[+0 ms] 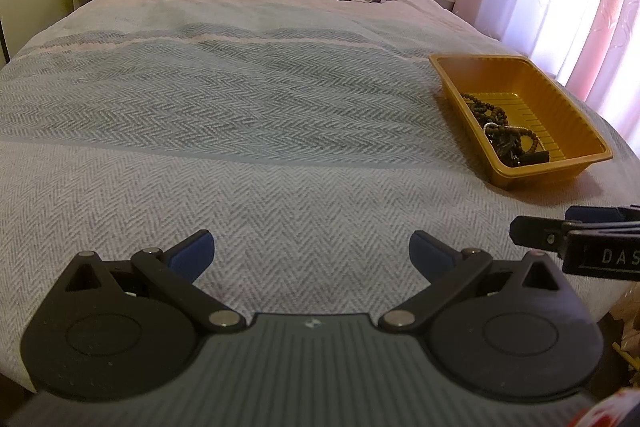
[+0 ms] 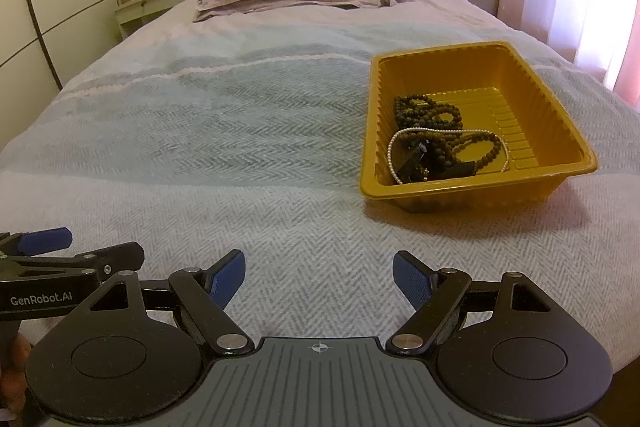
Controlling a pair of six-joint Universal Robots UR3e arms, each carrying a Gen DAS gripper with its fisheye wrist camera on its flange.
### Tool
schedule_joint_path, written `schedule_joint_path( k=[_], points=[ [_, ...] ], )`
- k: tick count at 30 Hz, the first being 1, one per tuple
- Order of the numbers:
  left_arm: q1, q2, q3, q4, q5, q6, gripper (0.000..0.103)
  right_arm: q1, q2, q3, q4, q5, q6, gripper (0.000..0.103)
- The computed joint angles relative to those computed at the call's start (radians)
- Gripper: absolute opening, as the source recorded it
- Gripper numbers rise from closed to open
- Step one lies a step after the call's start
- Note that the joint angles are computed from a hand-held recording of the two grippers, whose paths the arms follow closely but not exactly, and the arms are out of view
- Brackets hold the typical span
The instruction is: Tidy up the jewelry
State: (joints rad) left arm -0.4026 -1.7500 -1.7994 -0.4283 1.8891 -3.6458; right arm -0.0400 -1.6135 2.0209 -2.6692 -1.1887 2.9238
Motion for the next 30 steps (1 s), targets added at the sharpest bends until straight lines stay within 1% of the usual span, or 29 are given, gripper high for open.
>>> schedule_joint_path(
  k=[30],
  points=[
    [-0.001, -0.005, 0.027, -0.015, 0.001, 0.013, 0.103, -0.001, -0.003, -0.020, 0.018, -0.004, -0.001, 0.081]
  ],
)
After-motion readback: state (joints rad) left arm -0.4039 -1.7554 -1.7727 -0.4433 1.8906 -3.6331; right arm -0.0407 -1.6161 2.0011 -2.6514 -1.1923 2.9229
